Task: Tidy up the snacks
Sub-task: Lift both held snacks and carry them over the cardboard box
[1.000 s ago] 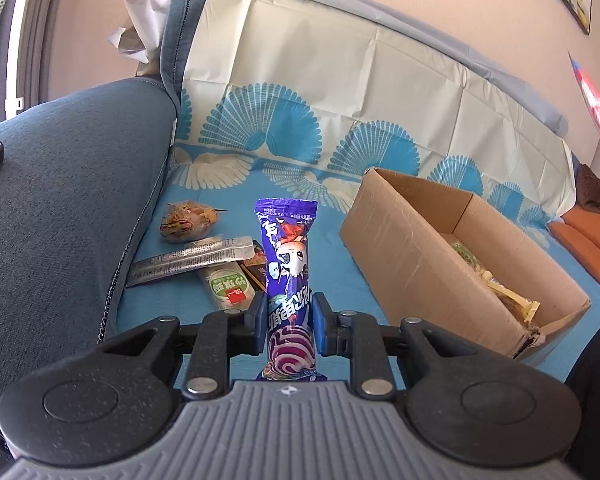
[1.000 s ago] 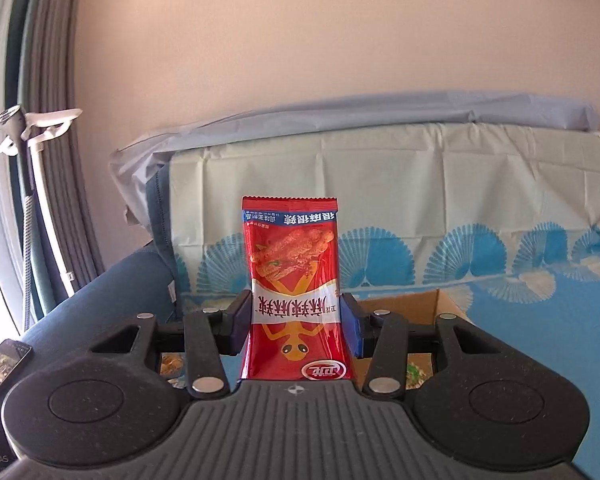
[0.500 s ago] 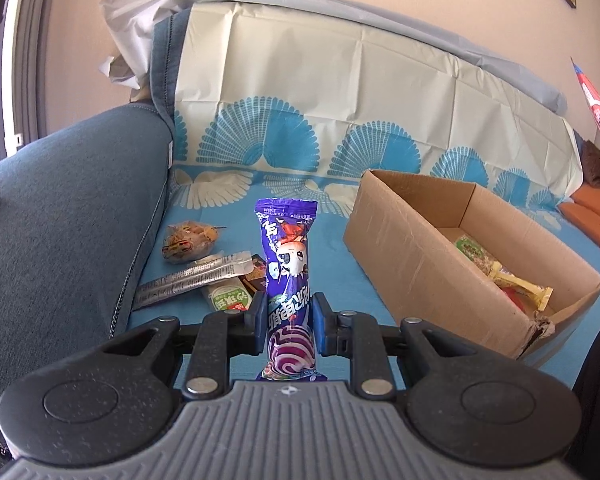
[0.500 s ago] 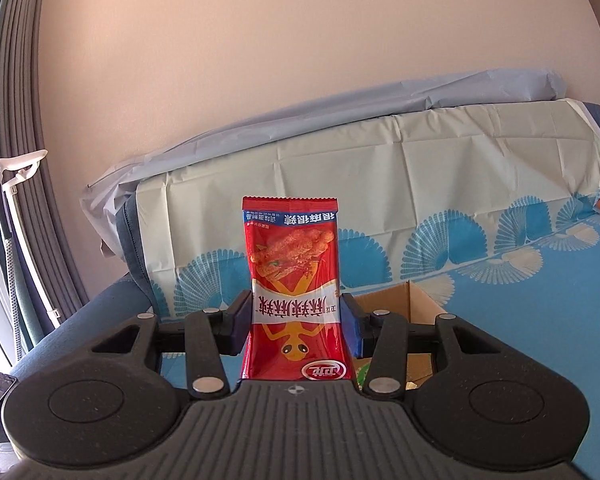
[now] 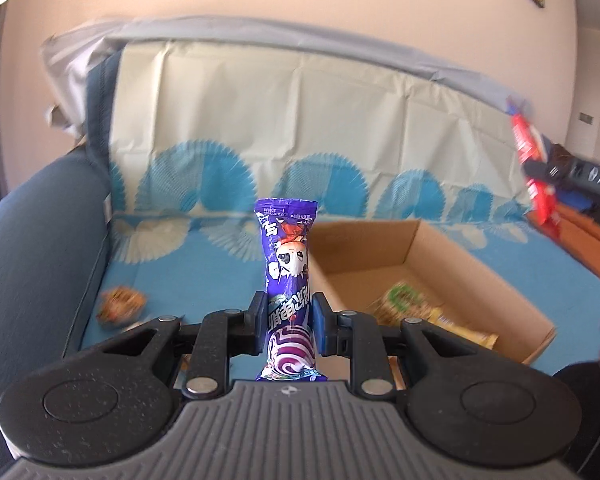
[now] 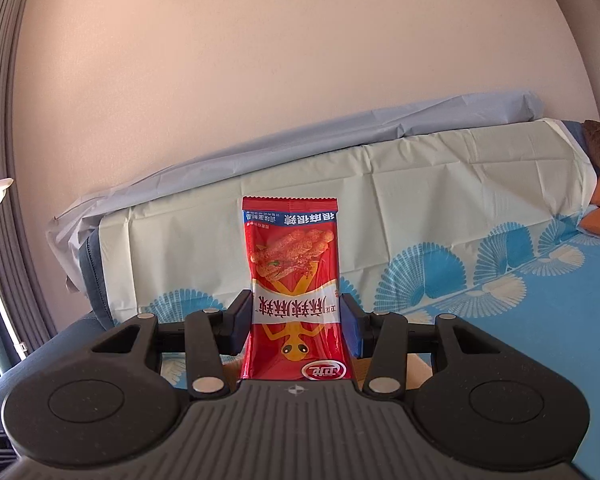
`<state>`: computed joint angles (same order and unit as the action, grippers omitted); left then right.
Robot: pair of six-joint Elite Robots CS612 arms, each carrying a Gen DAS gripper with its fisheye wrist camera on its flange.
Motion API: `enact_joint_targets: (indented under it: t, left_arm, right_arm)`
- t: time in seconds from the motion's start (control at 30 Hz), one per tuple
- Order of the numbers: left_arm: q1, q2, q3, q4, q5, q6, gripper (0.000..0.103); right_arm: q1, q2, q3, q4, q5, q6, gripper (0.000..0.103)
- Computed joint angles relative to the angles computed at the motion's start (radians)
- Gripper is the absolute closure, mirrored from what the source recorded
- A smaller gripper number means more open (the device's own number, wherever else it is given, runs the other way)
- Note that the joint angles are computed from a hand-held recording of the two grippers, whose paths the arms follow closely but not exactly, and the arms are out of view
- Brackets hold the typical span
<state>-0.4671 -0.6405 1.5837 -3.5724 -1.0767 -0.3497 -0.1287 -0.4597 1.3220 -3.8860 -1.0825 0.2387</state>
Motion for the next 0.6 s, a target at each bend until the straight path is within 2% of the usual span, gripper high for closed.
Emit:
enact_joint_targets:
  t: [0.23,0.43,0.6]
  left_arm:
    - [-0.018,0.023,-0.108,0.016,-0.041,0.032,0.078]
    - [-0.026,0.043,-0.186,0.064,-0.065,0.030,0.078]
    - [-0.031,0.056,-0.233,0.107,-0.070,0.051,0.078]
  right_arm:
    - [-0.003,0.006,-0.007,0.025,0.018,-0.030,0.055]
    - [-0.008,0.010,-0.016,0.044,0.014,0.028,0.055]
    - [-0.007,0.012,-0.017,0.040,0.014,0.033,0.055]
